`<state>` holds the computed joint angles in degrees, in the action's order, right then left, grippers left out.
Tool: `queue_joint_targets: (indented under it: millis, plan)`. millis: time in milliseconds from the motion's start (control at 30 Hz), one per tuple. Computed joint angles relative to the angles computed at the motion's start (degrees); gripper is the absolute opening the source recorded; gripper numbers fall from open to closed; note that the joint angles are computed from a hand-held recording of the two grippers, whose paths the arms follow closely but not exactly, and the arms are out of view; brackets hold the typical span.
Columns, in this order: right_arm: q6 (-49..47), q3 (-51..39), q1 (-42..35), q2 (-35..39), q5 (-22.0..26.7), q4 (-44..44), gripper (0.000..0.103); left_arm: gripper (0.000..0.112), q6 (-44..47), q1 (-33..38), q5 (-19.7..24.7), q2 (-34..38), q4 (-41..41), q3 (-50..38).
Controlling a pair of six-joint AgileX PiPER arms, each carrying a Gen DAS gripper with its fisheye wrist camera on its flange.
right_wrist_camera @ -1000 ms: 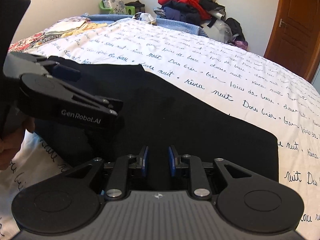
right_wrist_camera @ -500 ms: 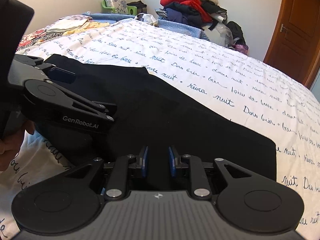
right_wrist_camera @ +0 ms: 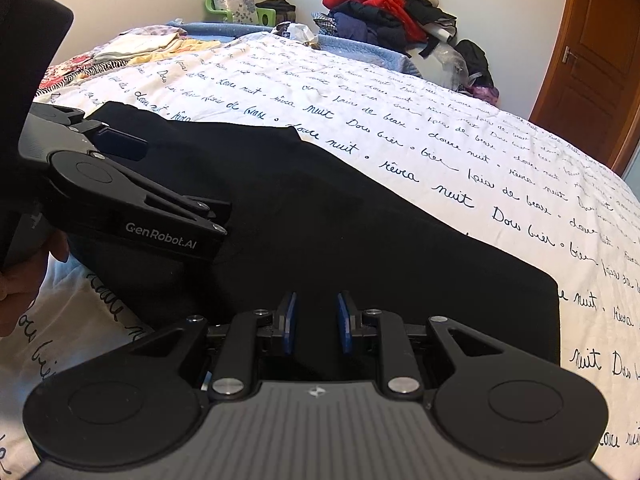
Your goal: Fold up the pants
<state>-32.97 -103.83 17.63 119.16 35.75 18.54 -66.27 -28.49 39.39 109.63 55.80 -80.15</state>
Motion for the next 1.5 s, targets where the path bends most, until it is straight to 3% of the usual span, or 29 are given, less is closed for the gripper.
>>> queue_joint_targets:
  millis: [1500]
  plan:
    - [-0.40, 2.32, 0.28, -1.71, -2.04, 0.74, 0.023, 0.097, -0.22, 0.45, 1.83, 0.73, -1.16, -0.64]
